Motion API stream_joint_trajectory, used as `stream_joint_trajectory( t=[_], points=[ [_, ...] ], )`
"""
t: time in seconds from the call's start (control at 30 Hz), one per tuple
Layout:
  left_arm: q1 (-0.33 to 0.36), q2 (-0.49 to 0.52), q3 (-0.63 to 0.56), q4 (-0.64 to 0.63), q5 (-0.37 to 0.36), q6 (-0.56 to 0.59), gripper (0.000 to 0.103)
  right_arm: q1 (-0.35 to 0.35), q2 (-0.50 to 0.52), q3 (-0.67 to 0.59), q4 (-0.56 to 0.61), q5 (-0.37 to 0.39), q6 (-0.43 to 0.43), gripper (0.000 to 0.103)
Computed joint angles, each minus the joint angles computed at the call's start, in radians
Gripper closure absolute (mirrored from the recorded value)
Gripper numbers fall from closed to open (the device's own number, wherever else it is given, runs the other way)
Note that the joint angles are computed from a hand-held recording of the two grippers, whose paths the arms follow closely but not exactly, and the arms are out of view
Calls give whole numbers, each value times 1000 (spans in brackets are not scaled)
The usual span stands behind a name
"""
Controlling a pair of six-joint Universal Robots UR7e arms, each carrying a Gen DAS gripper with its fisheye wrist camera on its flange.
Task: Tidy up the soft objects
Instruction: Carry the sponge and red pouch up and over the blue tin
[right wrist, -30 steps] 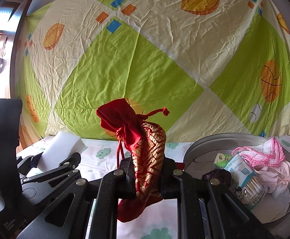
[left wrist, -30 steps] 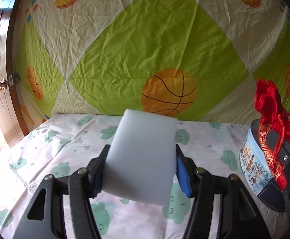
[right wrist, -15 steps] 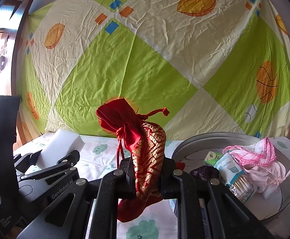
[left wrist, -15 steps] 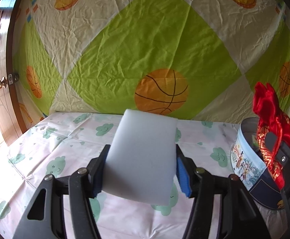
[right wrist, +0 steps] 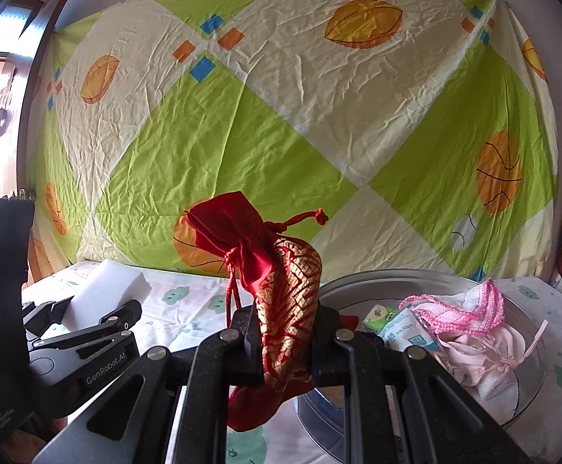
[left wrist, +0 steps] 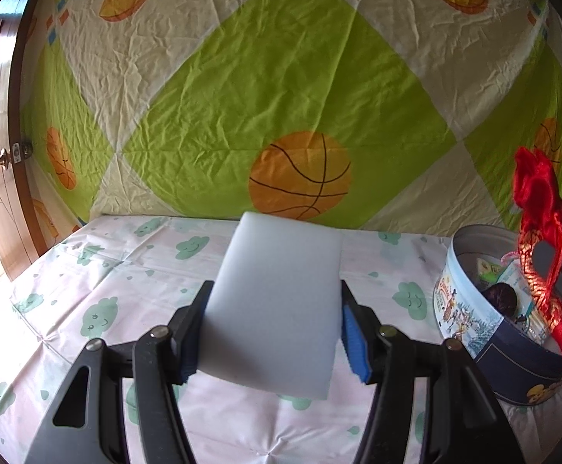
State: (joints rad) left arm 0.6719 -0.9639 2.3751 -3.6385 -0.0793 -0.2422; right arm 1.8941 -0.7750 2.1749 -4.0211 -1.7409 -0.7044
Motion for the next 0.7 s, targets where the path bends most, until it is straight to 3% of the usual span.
stream_joint_trajectory(
  t=[0.2,0.47,0.7],
  points=[
    [-9,-37,17,157,-22,-141,44,-13,-16,8,-22,18,-21,85],
    [-35,-2,-7,158,-36,-143,44,-41,-48,26,-55,49,-53,85],
    [-58,51,-53,89,-44,-71,44,-68,-85,32,-51,76,-50,85]
  ],
)
